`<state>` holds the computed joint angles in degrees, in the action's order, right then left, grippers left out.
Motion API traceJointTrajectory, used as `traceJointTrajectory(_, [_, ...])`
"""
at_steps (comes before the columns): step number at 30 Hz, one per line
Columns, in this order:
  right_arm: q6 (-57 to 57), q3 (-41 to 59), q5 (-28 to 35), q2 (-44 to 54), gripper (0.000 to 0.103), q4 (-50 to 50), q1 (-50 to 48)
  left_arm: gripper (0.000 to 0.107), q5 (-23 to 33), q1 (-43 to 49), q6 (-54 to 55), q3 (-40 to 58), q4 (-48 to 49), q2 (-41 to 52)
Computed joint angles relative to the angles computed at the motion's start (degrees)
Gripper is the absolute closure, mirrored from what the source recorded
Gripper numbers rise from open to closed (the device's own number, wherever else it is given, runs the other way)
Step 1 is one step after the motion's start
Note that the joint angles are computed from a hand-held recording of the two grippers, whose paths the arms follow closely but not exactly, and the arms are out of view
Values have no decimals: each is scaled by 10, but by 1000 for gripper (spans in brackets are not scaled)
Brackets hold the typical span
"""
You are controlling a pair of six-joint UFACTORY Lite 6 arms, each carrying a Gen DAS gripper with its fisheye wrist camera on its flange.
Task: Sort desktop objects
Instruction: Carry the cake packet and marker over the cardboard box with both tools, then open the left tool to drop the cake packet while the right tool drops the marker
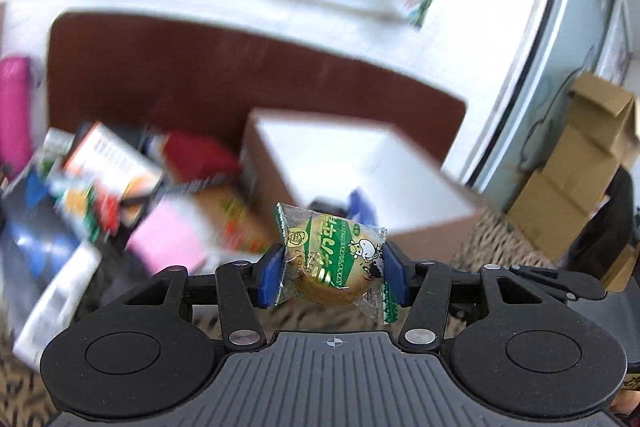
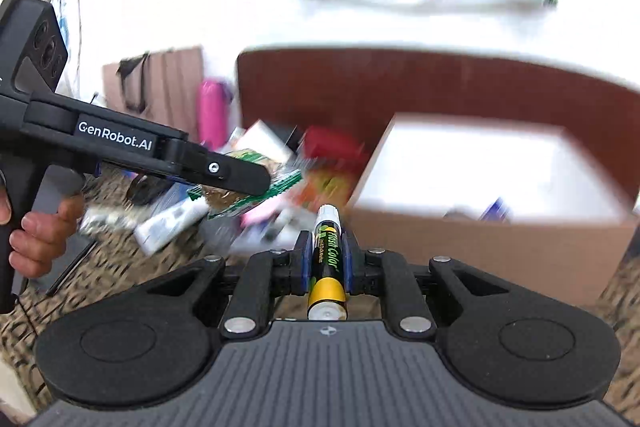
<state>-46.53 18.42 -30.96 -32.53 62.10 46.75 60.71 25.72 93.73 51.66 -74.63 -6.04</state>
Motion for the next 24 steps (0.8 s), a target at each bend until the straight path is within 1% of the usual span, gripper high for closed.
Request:
traceJointTrajectory(2, [-50, 18, 3, -17, 86, 6, -36, 53, -15, -39, -24, 34, -13, 12])
traceJointTrajectory(3, [-65, 28, 6, -20, 86, 3, -56, 53, -32, -61, -32, 48, -19, 17])
traceJointTrajectory(6, [-52, 66, 38, 3, 86, -63, -147, 53, -86, -132, -65, 105, -24, 59])
traceJointTrajectory(9, [23, 113, 71, 68, 86, -174, -245, 53, -133, -195, -106, 171, -18, 123])
traceJointTrajectory(11, [98, 146, 84, 129, 86, -272, -306, 53, -162, -233, -124, 221, -8, 176])
traceJointTrajectory(14, [159, 193, 88, 219, 86, -355, -368, 53, -203, -281, -172, 295, 29, 251])
traceJointTrajectory(16, [171, 232, 95, 282, 86, -380, -397, 53, -233, -312, -207, 348, 64, 305])
traceJointTrajectory(19, [166, 279, 108, 356, 86, -387, -421, 53, -262, -345, -275, 430, 130, 386])
traceJointTrajectory(22, [143, 336, 128, 426, 86, -376, -439, 53, -270, -363, -348, 518, 200, 465])
traceJointTrajectory(24, [107, 368, 145, 460, 86, -343, -445, 53, -269, -370, -380, 568, 231, 507])
